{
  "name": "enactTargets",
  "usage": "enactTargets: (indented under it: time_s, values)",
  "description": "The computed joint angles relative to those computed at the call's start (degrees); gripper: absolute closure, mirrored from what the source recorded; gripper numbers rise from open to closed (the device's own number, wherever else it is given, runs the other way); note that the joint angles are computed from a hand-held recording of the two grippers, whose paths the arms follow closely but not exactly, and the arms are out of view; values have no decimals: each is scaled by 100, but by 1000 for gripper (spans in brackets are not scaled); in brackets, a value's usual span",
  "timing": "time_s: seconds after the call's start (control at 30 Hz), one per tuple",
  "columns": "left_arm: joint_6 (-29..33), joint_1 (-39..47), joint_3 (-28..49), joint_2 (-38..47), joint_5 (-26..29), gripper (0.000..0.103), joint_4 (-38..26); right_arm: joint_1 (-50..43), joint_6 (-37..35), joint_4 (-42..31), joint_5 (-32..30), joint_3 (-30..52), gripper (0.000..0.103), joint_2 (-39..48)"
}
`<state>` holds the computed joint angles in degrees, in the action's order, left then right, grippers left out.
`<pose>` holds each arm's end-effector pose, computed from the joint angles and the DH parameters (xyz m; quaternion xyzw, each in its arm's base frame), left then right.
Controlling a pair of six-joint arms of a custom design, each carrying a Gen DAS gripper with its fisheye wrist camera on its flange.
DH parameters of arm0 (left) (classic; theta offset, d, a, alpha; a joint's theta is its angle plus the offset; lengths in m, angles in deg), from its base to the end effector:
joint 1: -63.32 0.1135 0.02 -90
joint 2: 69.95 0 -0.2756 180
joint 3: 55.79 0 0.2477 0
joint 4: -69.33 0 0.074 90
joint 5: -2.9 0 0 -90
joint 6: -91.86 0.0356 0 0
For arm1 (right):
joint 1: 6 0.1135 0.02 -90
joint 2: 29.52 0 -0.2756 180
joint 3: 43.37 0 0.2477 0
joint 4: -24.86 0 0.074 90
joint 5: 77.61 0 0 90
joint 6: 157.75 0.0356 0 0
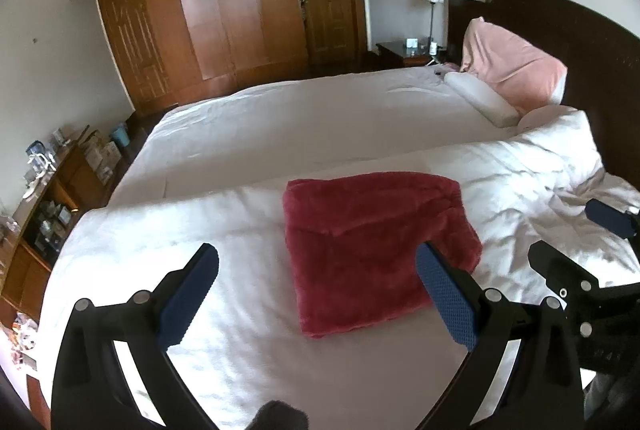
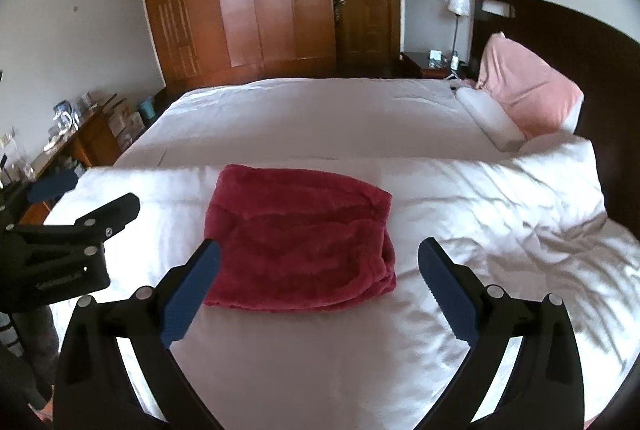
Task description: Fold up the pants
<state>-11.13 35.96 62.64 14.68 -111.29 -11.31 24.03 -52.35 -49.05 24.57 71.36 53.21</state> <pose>0.2491 -0.1125 0.4480 0.0373 0.9118 0.0589 0.4048 0.2428 0.1317 0.4455 -0.0727 0.9062 0.0671 0.4111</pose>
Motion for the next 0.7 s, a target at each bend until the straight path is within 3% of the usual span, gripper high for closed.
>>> enactTargets:
  time_s: [0.1, 0.33, 0.7]
  values:
    - [-16, -115, 126, 131, -288, 5, -164, -18, -68, 29, -62, 5, 3, 57]
    - [-68, -19, 232, 331, -52, 5, -322, -124, -288, -56, -220, 166, 3, 343]
    - [-261, 19, 408, 672, -197, 5, -519, -276, -487, 24, -468, 323, 3, 691]
